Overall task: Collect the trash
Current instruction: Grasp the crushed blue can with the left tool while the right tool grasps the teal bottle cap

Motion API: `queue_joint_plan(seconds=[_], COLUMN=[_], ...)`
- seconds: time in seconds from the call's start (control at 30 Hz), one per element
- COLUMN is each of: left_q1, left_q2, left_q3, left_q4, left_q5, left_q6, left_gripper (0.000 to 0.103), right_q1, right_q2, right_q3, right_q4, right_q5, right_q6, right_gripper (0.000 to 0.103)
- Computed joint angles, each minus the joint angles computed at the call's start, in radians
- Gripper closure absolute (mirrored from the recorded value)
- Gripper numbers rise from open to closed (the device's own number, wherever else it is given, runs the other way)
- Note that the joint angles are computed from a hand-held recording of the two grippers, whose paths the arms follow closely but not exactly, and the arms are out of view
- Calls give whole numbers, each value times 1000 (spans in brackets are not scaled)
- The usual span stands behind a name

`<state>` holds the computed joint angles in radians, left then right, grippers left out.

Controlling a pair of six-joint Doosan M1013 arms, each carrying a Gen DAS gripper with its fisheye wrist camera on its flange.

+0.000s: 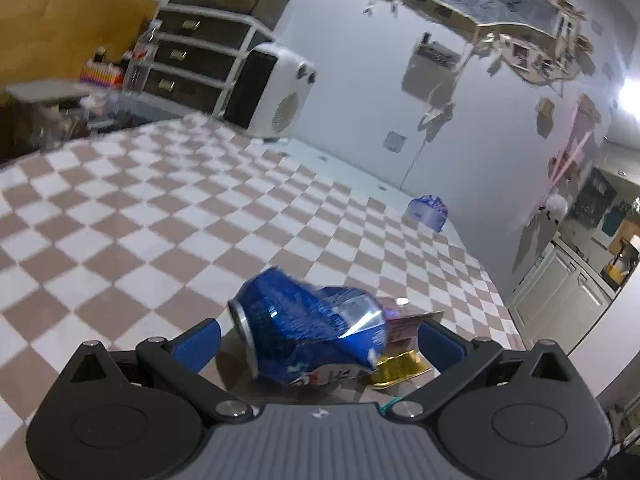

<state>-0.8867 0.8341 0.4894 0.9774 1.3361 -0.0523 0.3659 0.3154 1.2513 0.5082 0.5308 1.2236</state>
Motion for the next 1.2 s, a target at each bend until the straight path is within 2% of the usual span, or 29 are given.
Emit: queue_joint_plan(seconds=[0.2,0.3,0.4,0.53,0.6,0.63,0.7,0.73,0.77,0.9,0.97,1.07,1.2], left_q1=[4,10,13,16,16,16,16,16,16,16,15,16,20], left_q2=[-50,-64,-73,-89,-91,-93,-95,-96,-97,-106,-112,-119,-126], left_q3=[109,140,160,192,198,202,208,210,212,228,240,256,270], left_q4=[32,17,9,9,9,10,13,15,16,23,32,39,30], left_q5=[-47,-72,-99,-140,-150,-158,-168,-170,-172,-180,-186,-203,-218], left_q6=[-82,-120,-135,-163,-176,-185,-198,-203,-209,-247,-265,-288,-303], left_gripper=[0,0,0,0,0,0,0,0,0,1,1,1,1], right_q1=[50,75,92,108,114,117,120,120,121,114,115,126,143], right_q2=[89,142,201,275,300,311,331,342,346,345,344,364,430], right_q3=[-102,-168,-243,-342,-372,-385,-413,-431,-437,-447,-456,-500,-606], right_q4=[40,28,33,-17,-33,-42,-56,-59,-63,-4,-6,-76,-182], right_q5=[3,29,95,206,230,239,262,284,288,283,251,195,180], right_q6=[-64,-93,-132,-123,-121,-111,-88,-79,-75,-107,-124,-94,-58], right_gripper=[1,8,9,16,20,22,35,47,54,55,55,55,55])
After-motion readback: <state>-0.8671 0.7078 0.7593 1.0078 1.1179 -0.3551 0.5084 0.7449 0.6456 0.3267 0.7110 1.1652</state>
